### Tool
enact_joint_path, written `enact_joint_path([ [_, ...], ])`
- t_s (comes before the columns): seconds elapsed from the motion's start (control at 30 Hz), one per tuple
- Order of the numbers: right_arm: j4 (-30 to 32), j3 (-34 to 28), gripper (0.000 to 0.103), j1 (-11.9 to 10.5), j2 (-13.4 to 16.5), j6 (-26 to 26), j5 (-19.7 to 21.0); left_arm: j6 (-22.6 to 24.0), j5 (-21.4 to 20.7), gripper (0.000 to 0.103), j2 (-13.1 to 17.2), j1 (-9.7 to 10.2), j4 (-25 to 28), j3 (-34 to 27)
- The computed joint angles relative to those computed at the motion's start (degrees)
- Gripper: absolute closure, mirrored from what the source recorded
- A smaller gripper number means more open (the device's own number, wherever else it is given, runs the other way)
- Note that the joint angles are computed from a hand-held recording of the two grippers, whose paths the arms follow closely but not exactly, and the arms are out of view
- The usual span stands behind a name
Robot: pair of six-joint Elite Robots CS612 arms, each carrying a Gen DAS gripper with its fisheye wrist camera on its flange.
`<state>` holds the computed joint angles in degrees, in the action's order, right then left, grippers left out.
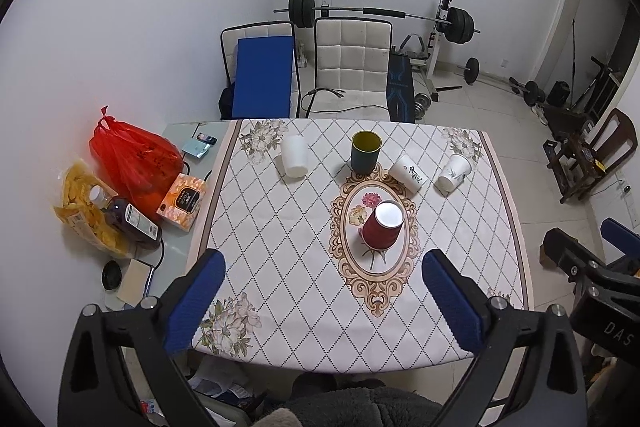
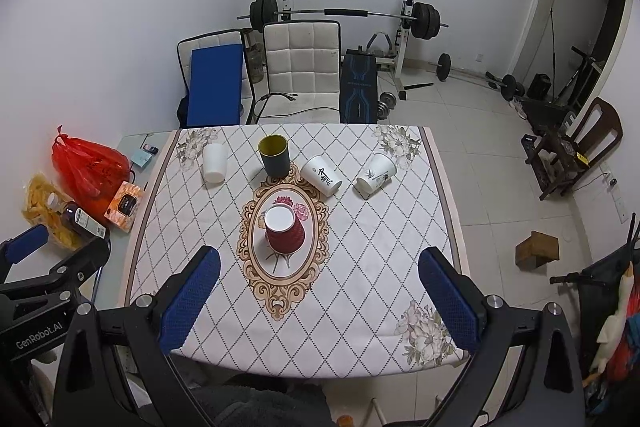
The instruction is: Flip cup upside down
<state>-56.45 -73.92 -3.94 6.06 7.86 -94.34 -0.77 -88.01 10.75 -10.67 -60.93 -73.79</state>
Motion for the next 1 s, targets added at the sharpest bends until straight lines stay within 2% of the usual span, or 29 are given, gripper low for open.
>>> enact_joint_path([
  [1.0, -0.2, -0.1, 0.001, 0.3, 0.0, 0.1, 0.5, -0.2, 1.2, 0.001, 0.0, -0.04, -0.5, -0.5],
])
